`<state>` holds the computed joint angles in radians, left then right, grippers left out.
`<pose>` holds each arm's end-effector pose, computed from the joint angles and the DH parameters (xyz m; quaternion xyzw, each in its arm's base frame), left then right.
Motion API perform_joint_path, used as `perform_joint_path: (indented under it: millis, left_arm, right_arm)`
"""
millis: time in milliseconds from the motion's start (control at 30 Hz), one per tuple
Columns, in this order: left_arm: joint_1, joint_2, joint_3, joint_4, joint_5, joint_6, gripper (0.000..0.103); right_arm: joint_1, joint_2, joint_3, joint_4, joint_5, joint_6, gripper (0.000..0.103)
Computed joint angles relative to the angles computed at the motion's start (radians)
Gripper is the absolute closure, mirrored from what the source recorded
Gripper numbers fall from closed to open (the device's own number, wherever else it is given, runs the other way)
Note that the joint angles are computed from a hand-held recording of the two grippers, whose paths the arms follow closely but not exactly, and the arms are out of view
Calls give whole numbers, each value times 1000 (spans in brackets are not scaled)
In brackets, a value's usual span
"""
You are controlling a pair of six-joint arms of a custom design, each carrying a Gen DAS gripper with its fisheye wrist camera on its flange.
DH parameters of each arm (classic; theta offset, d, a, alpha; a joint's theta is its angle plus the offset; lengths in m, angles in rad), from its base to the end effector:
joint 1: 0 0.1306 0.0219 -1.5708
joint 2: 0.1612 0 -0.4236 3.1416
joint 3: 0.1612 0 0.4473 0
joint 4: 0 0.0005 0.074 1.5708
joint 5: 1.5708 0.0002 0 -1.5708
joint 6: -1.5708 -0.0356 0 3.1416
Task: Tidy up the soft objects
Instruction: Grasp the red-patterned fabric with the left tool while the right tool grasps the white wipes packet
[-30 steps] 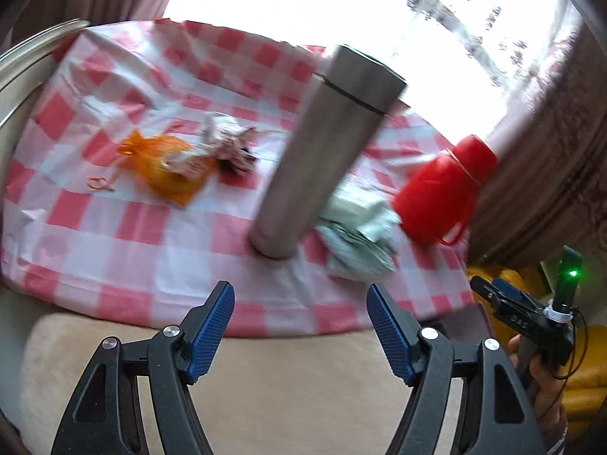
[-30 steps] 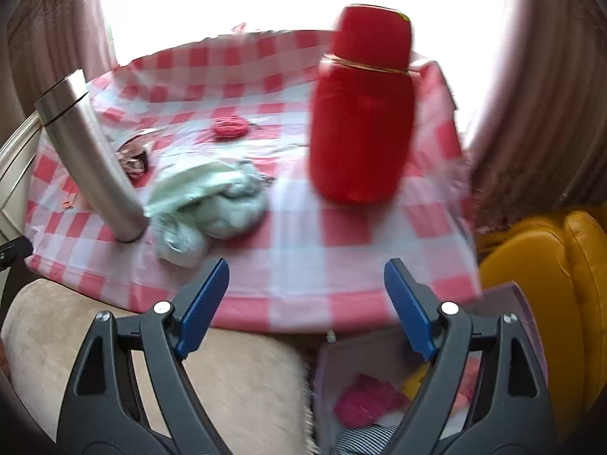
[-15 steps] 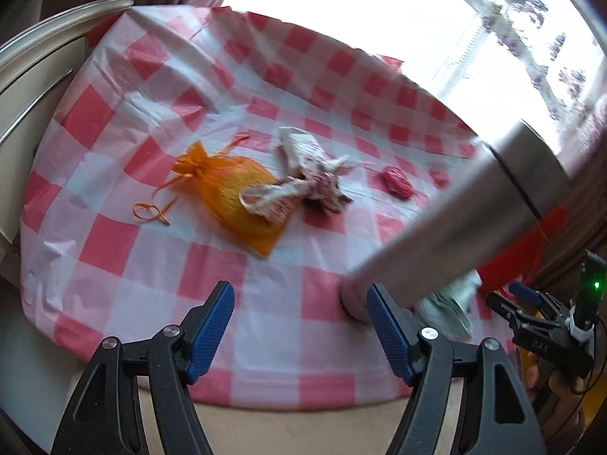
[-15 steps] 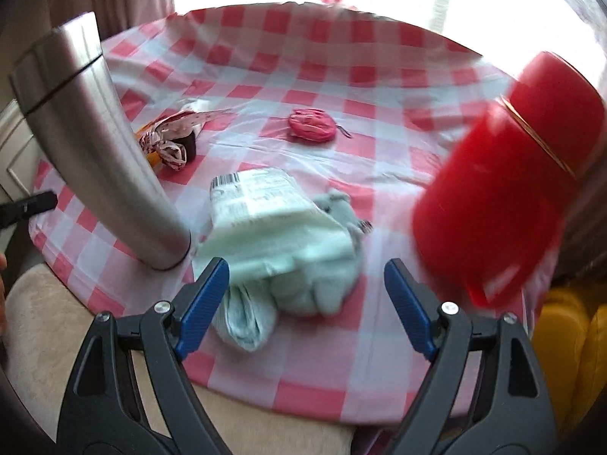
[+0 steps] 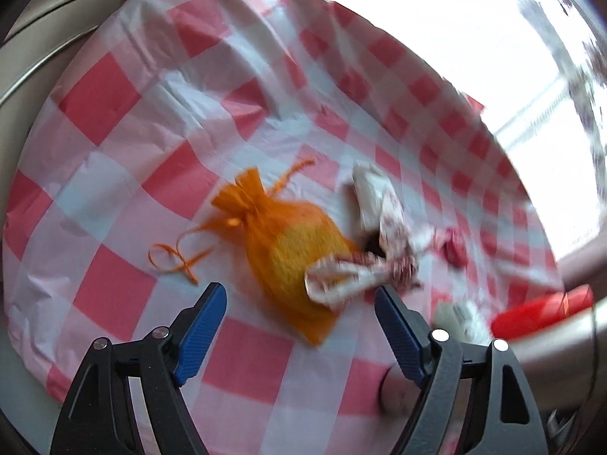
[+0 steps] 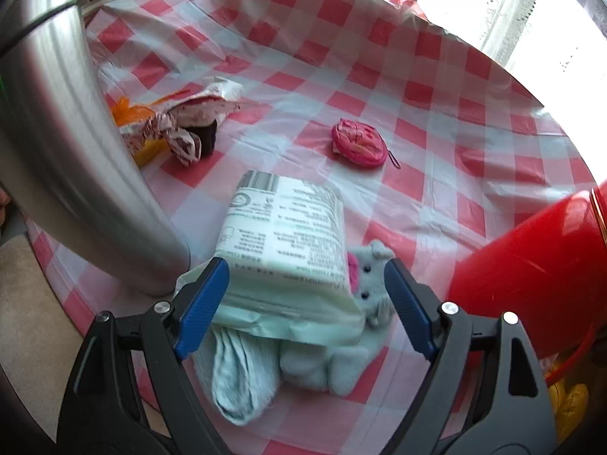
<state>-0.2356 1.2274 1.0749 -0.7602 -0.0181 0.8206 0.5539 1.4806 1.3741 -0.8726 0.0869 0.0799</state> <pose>0.4416 -0.1059 0.3924 -0.2757 0.9053 -0.1554 0.2834 0.4761 0.2903 0.4146 -0.2858 0.9120 0.0280 0.2929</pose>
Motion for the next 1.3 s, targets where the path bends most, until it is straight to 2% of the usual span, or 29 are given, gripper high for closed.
perform_joint_path:
  millis: [100, 167, 267, 433, 500, 533, 567, 600, 633, 700, 900, 1300]
  left_arm:
    - [16, 14, 15, 28, 29, 7, 22]
    - [10, 36, 42, 55, 56, -41, 22]
    - [-5, 88, 96, 59, 104, -101, 22]
    - [-39, 193, 176, 22, 153, -192, 24]
    - [-43, 222, 193, -6, 163, -207, 38]
    - [-44, 237, 202, -14, 171, -219, 41]
    - [-49, 241, 202, -18, 171, -234, 48]
    - [-54, 248, 206, -24, 165, -249, 58]
    - [-57, 253, 207, -24, 170, -262, 61]
    - [-59, 250, 197, -12, 176, -270, 72]
    - [-75, 189, 150, 34, 136, -283, 79]
    - [-96, 39, 28, 128, 76, -212, 83]
  right_arm:
    - [-4, 19, 21, -1, -18, 2, 17]
    - [-6, 33, 37, -5, -30, -20, 17]
    - [-6, 49, 51, -11, -60, -35, 17]
    - [-1, 87, 76, -24, -63, -50, 17]
    - [-4, 88, 67, -15, -62, -59, 17]
    - [-8, 88, 62, -11, -70, -67, 17]
    - [-12, 89, 59, -10, -84, -74, 18]
    - [-18, 88, 51, -2, -110, -80, 25]
    - [-17, 88, 48, -1, -109, -84, 28]
    - [-12, 77, 30, 20, -92, -88, 30]
    - [-4, 23, -33, 84, -69, -120, 31]
    - [5, -123, -154, 222, -22, -203, 32]
